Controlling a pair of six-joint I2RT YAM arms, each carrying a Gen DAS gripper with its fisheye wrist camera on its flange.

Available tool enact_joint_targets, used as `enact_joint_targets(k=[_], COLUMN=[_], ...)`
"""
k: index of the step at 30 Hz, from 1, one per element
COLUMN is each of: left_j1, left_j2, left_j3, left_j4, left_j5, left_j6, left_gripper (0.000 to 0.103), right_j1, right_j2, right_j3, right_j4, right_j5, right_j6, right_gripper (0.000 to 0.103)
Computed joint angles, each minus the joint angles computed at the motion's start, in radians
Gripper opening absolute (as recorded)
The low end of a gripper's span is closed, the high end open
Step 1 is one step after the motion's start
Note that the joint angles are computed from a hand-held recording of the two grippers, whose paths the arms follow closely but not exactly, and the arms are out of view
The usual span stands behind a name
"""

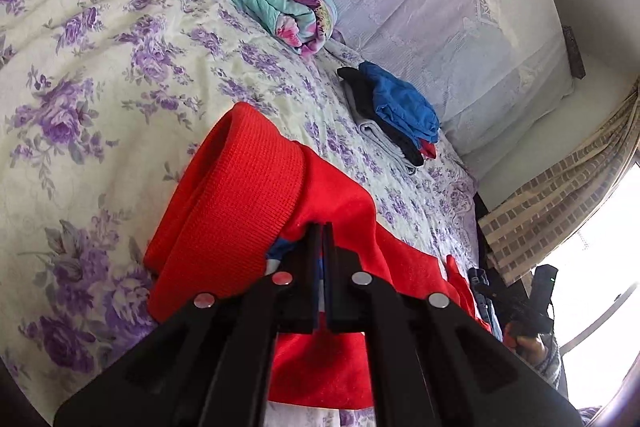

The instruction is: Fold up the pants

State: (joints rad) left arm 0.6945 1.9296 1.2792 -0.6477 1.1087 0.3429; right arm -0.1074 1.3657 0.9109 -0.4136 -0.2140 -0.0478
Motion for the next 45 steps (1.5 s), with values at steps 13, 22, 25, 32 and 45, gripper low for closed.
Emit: enact_joint_targets(k=[13, 22, 25, 32, 45], left_j1=[0.032, 0.038, 0.038, 0.038, 0.042], left_j2=[0.102, 0.132, 0.134, 0.134, 0.128], left_j3=[0.105, 0.139, 0.141, 0.141, 0.131], left_j4=[-0.191, -0.247, -0.249, -0.248, -0.239], left_j5=[0.116, 0.14, 0.141, 0.139, 0.139], left_j6=[0.125, 0.158, 0.16, 0.157, 0.146], left_gripper=[0.001, 0.001, 0.001, 0.001, 0.001], right_j1=[0.078, -0.137, -0.315, -0.967, -0.889], right_j2=[0.353, 0.174, -0.021, -0.226, -0.095], right_j3=[0.267, 0.102, -0.04, -0.202, -0.213], right_j4=[-0.115, 0.0, 0.054, -0.282, -0.343], right_j5=[0.195, -0.109, -0.345, -0.617, -0.732], right_j6=[0.077, 0.139, 0.198, -0.14, -0.151], right_gripper=[0.051, 0.013, 0.013, 0.033, 0.037])
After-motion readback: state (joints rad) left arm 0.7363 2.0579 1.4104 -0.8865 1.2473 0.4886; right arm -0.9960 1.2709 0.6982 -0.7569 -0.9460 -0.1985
